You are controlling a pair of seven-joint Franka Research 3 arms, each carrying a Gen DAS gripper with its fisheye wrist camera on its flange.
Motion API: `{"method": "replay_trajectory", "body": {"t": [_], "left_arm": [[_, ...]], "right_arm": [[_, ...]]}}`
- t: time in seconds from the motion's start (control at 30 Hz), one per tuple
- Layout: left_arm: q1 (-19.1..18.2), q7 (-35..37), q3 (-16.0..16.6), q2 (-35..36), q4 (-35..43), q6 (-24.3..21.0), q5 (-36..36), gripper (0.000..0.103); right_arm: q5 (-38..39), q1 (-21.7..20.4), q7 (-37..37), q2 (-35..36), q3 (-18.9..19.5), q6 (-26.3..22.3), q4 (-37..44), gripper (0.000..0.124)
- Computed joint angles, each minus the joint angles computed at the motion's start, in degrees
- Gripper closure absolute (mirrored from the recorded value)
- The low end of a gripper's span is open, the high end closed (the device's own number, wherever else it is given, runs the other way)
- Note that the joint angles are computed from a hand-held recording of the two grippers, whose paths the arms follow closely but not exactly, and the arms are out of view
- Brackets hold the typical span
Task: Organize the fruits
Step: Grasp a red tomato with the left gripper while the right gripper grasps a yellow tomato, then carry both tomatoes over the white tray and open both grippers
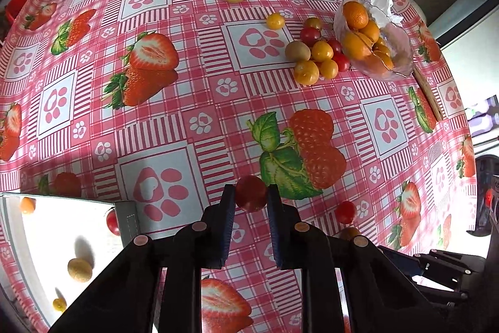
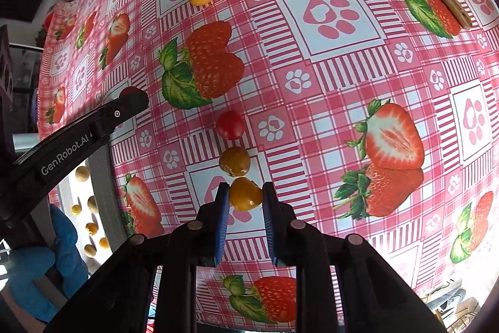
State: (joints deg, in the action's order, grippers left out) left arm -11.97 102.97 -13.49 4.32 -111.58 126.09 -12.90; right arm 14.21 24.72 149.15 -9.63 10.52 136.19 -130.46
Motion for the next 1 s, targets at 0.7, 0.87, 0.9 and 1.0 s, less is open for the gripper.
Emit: {"method": "replay_trajectory", "body": {"t": [0.7, 0.87, 0.9, 1.0], "left_arm": [[3.92, -0.78, 6.43, -14.06, -11.69, 1.02, -2.48, 0.081], [6.02, -2.88, 8.48, -16.23, -14.53, 2.15, -0.82, 0.081], [6.48, -3.26, 8.78, -16.45, -15.0, 2.54, -0.22, 0.081], [7.79, -4.18, 9.55, -16.48, -15.91, 3.51, 1.59, 0.081]], "right_arm": [[-1.7, 0.84, -2.47, 0.07, 1.04, -4.99, 5.16, 0.101], [-2.83, 2.06, -5.17, 4.56, 1.12, -6.33, 11.18, 0.101], [-3.08, 2.36, -5.79, 5.61, 1.12, -6.66, 12.6, 0.101], [-3.52, 3.25, -7.78, 9.03, 0.94, -7.59, 17.0, 0.101]]}}
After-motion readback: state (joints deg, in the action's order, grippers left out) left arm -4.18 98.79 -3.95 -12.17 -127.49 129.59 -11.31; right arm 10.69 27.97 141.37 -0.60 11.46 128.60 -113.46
